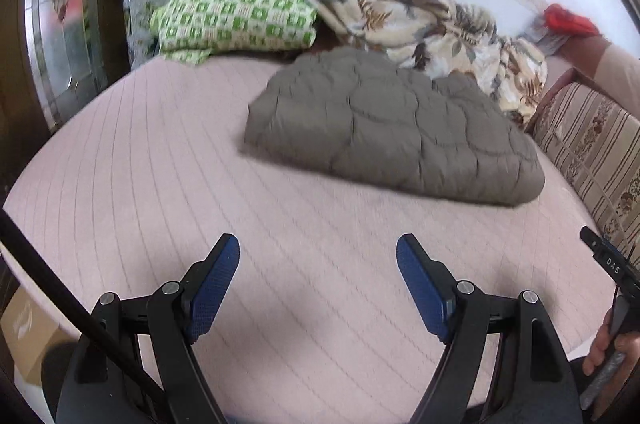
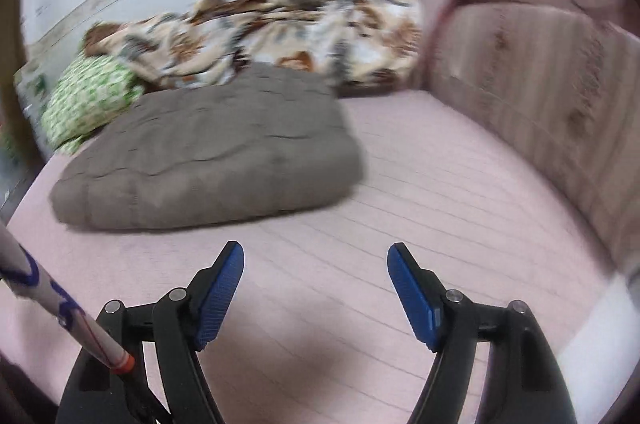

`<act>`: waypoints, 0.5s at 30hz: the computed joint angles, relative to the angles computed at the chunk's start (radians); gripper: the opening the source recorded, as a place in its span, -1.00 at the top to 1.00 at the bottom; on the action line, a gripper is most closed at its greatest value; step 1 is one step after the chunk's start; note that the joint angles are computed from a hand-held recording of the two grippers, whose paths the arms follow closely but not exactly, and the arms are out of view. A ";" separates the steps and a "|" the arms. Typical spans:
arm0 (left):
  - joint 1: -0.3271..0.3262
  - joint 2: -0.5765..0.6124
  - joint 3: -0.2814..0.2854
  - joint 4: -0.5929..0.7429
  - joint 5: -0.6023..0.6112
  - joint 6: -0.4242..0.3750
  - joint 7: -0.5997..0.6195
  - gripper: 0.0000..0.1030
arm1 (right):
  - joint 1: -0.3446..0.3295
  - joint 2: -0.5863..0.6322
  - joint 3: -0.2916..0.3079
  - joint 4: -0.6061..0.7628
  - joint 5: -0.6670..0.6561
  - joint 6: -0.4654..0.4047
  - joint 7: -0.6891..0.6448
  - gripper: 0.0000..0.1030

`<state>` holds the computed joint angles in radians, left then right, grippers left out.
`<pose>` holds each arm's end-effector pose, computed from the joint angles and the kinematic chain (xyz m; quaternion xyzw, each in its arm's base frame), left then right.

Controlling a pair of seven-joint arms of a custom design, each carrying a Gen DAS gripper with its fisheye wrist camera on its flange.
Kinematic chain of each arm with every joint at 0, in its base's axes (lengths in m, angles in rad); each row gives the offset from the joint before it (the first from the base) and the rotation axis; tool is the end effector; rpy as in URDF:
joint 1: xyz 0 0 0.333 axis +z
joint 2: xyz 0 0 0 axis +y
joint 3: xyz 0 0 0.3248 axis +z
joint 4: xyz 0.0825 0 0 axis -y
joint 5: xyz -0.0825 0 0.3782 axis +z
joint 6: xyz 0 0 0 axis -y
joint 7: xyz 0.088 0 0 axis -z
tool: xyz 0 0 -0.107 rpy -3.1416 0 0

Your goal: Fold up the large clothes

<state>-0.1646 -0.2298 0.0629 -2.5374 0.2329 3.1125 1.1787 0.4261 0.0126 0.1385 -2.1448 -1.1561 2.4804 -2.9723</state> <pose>0.4741 -0.0670 0.4627 -0.6713 0.6291 -0.3131 0.2356 0.4742 0.3042 0.4408 -0.5267 0.7379 -0.3247 0.2695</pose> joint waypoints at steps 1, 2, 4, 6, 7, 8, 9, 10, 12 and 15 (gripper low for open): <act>0.010 -0.005 -0.018 0.001 0.010 -0.021 -0.013 -0.55 | 0.000 -0.014 -0.001 -0.021 -0.019 -0.017 0.032 -0.52; 0.023 -0.010 -0.038 0.002 0.022 -0.039 -0.028 -0.55 | 0.001 -0.029 0.002 -0.046 -0.046 -0.050 0.074 -0.52; 0.038 -0.021 -0.068 0.003 0.040 -0.067 -0.057 -0.55 | 0.001 -0.048 0.012 -0.078 -0.076 -0.115 0.120 -0.52; 0.034 -0.027 -0.081 0.007 0.042 -0.084 -0.075 -0.55 | -0.004 -0.057 0.013 -0.100 -0.072 -0.149 0.134 -0.52; 0.031 -0.029 -0.083 0.009 0.044 -0.090 -0.079 -0.55 | -0.013 -0.067 0.005 -0.114 -0.060 -0.119 0.142 -0.52; 0.035 -0.030 -0.093 0.011 0.053 -0.093 -0.090 -0.55 | -0.025 -0.085 -0.003 -0.133 -0.076 -0.074 0.175 -0.52; 0.045 -0.029 -0.106 0.015 0.069 -0.096 -0.106 -0.55 | -0.034 -0.096 -0.003 -0.140 -0.097 -0.064 0.203 -0.52; 0.067 -0.028 -0.131 0.020 0.099 -0.102 -0.135 -0.55 | -0.038 -0.099 0.002 -0.138 -0.102 -0.074 0.207 -0.52; 0.084 -0.020 -0.157 0.035 0.143 -0.121 -0.168 -0.55 | -0.052 -0.092 -0.001 -0.113 -0.124 -0.054 0.197 -0.52; 0.086 -0.012 -0.174 0.053 0.189 -0.150 -0.193 -0.55 | -0.068 -0.048 -0.006 -0.035 -0.165 -0.045 0.159 -0.52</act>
<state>-0.0784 -0.2422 -0.1115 -2.4839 0.4222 2.9629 0.9853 0.3581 -0.0358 0.1326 -2.1798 -1.3211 2.4350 -2.8131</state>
